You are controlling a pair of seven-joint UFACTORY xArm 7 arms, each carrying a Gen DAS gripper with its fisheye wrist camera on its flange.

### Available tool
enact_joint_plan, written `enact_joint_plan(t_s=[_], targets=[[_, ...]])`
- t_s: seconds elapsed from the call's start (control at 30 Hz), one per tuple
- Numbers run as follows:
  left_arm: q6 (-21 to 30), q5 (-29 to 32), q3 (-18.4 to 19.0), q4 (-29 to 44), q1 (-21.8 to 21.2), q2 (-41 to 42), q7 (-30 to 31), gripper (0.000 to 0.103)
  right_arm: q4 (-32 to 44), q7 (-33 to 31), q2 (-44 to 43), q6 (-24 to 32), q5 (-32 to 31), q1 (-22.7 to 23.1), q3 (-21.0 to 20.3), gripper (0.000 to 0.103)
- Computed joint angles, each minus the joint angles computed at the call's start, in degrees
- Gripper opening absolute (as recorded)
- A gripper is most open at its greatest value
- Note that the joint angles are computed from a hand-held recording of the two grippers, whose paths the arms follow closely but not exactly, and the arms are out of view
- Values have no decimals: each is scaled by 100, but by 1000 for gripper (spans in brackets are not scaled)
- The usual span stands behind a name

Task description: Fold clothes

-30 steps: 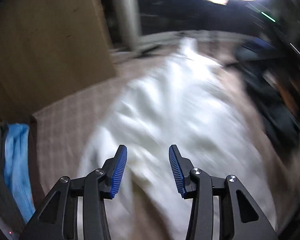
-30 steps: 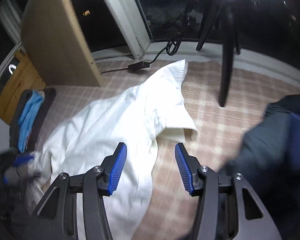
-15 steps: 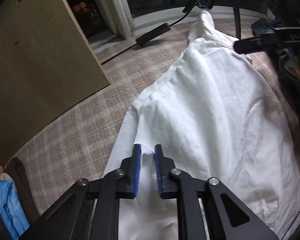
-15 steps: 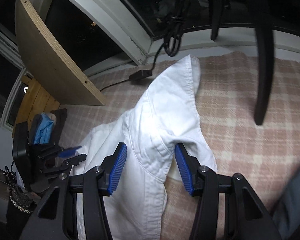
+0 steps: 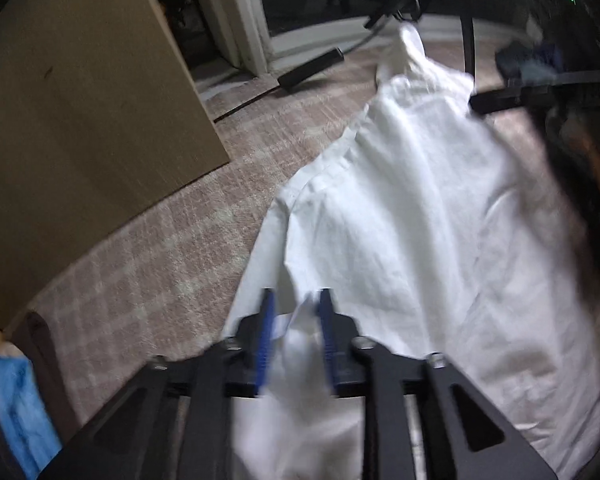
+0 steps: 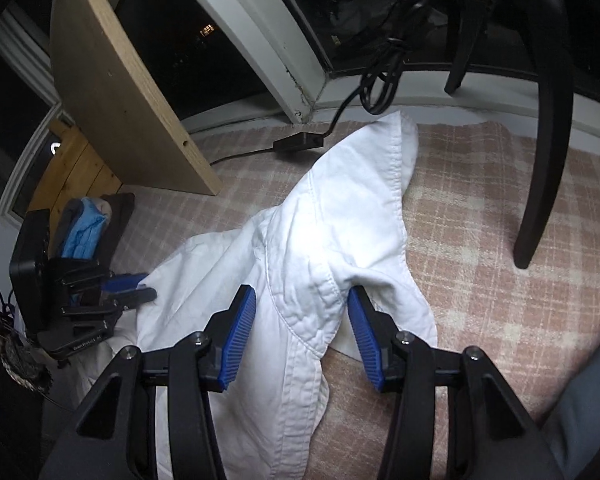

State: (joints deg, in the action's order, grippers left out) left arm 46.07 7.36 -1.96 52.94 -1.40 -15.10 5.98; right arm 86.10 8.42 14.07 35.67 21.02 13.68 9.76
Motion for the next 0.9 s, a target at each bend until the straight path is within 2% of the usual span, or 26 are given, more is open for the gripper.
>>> enact_joint_plan(t_s=[0.07, 0.1, 0.13, 0.17, 0.23, 0.27, 0.33, 0.43, 0.47, 0.5, 0.53, 0.6, 0.63, 0.73, 0.83, 0.9], targets=[[-22, 163, -37, -27, 27, 65, -52, 36, 39, -1, 21, 7, -51, 21, -3, 48], [-41, 45, 10, -33, 7, 102, -3, 31, 71, 12, 44, 11, -92, 36, -9, 48], [-53, -130, 66, -39, -16, 133, 58, 9, 104, 38, 74, 16, -137, 51, -18, 48], [-62, -223, 89, -54, -19, 143, 68, 0, 118, 43, 94, 14, -147, 55, -15, 48], [-154, -201, 74, -158, 4, 57, 23, 1, 97, 13, 103, -53, -134, 55, 4, 47], [-203, -200, 76, -211, 20, -5, -9, 1, 37, 2, 64, -156, -174, 70, -3, 32], [-318, -252, 128, -315, 94, -226, -125, 1, -95, -9, -37, -377, -245, 87, -18, 10], [-584, -350, 252, -414, 223, -376, -182, 1, -223, -125, -133, -692, -173, 59, 10, 10], [-630, -299, 219, -401, 268, -319, -252, 1, -125, -151, -66, -599, -258, 74, 4, 10], [-517, -24, 19, -367, 318, -217, -485, 1, 65, -184, 69, -368, -388, 97, -5, 11], [-417, 236, -137, -324, 334, -99, -690, 1, 259, -63, 209, -131, -672, 179, -79, 15], [-499, 490, -200, -379, 295, 35, -885, 3, 566, 341, 426, 244, -1356, 392, -277, 29], [-594, 719, -249, -426, 333, 24, -1127, 9, 605, 501, 448, 323, -1589, 455, -343, 38], [-603, 1030, -245, -440, 355, -87, -1460, 21, 326, 1047, 180, 233, -2214, 587, -510, 42], [-517, 1026, -164, -542, 339, -491, -1460, 22, -119, 1570, -304, 65, -3003, 700, -585, 43], [-332, 666, -37, -711, 225, -958, -1268, 23, -447, 1487, -655, -180, -3063, 644, -441, 43]])
